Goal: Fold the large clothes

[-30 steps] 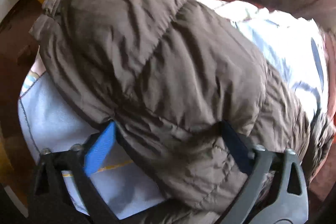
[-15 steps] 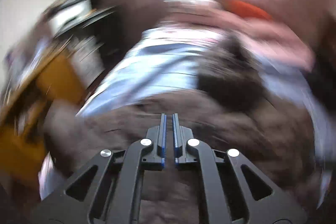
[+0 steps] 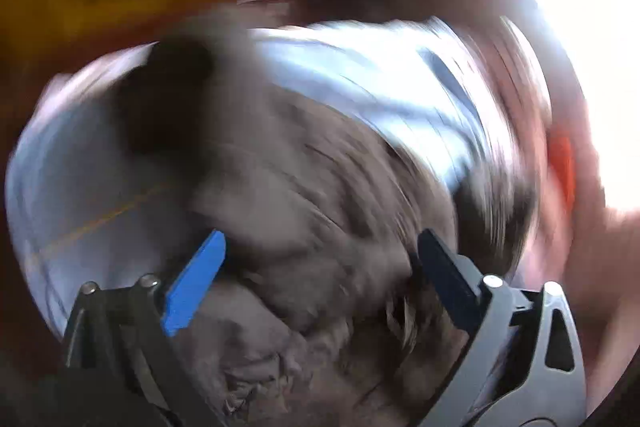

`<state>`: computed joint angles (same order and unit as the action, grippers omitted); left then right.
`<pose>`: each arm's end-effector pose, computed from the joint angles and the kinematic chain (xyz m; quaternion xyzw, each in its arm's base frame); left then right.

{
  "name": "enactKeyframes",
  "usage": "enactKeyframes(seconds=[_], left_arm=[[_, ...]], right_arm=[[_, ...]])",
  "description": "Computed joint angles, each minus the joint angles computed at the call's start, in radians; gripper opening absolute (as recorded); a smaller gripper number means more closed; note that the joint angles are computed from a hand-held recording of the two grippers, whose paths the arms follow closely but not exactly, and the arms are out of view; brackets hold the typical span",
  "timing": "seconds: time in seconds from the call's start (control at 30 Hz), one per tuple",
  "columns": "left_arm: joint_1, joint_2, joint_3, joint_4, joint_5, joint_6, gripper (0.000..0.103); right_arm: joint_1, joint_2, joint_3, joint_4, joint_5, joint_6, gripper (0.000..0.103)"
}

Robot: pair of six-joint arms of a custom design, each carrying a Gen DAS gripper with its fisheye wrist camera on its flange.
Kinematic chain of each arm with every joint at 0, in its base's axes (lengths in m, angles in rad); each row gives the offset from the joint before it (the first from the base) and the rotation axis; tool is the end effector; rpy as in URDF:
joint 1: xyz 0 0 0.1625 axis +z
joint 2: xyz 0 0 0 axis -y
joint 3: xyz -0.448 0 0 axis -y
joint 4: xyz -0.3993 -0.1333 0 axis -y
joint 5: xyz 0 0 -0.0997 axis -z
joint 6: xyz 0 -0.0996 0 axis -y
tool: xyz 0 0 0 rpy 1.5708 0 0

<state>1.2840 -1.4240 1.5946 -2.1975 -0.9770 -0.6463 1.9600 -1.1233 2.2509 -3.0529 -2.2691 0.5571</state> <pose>0.0158 -0.6145 0.5077 -0.2316 0.9047 -0.3213 0.1573 0.2481 -0.4225 0.1687 -0.1377 -0.9166 0.3009 0.2242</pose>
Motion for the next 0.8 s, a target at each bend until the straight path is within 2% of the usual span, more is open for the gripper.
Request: enactKeyframes(seconds=[0.07,0.13,0.2,0.23,0.27,0.33,0.37,0.4,0.43,0.47,0.5,0.57,0.63,0.7,0.8], left_arm=[[0.088,0.003,-0.068,0.045,-0.066,-0.062,0.101],[0.166,0.059,-0.172,0.131,-0.142,-0.035,0.101],[0.227,0.103,-0.237,0.146,-0.238,-0.007,0.101],[0.266,0.129,-0.272,0.139,-0.326,0.002,0.101],[0.292,0.138,-0.273,0.104,-0.383,-0.015,0.101],[0.32,0.132,-0.235,-0.003,-0.433,-0.065,0.101],[0.328,0.131,-0.219,-0.042,-0.451,-0.078,0.097],[0.339,0.131,-0.202,-0.091,-0.483,-0.081,0.068],[0.355,0.131,-0.18,-0.153,-0.534,-0.086,0.049],[0.365,0.131,-0.166,-0.194,-0.571,-0.097,0.021],[0.371,0.126,-0.148,-0.233,-0.592,-0.114,0.01],[0.373,0.113,-0.112,-0.293,-0.599,-0.145,0.004],[0.344,0.095,-0.092,-0.32,-0.537,-0.102,0.003],[0.301,0.087,-0.087,-0.336,-0.474,0.003,0.002],[0.19,0.074,-0.04,-0.385,-0.383,0.208,0.002]], right_arm=[[0.019,0.04,-0.029,-0.011,0.038,-0.048,0.082],[0.034,0.088,-0.07,-0.005,0.116,-0.082,0.082],[0.053,0.126,-0.101,0.002,0.145,-0.099,0.082],[0.063,0.141,-0.112,0.005,0.148,-0.105,0.082],[0.076,0.163,-0.129,0.008,0.151,-0.117,0.082],[0.095,0.196,-0.152,0.016,0.154,-0.14,0.082],[0.1,0.204,-0.155,0.019,0.153,-0.146,0.082],[0.103,0.214,-0.159,0.025,0.151,-0.152,0.082],[0.104,0.221,-0.159,0.032,0.152,-0.158,0.082],[0.102,0.227,-0.157,0.035,0.151,-0.159,0.082],[0.098,0.23,-0.155,0.049,0.15,-0.158,0.082],[0.091,0.23,-0.147,0.059,0.144,-0.149,0.082],[0.078,0.222,-0.134,0.059,0.15,-0.135,0.082],[0.069,0.217,-0.126,0.047,0.158,-0.118,0.082],[0.063,0.2,-0.109,0.007,0.17,-0.096,0.082]])
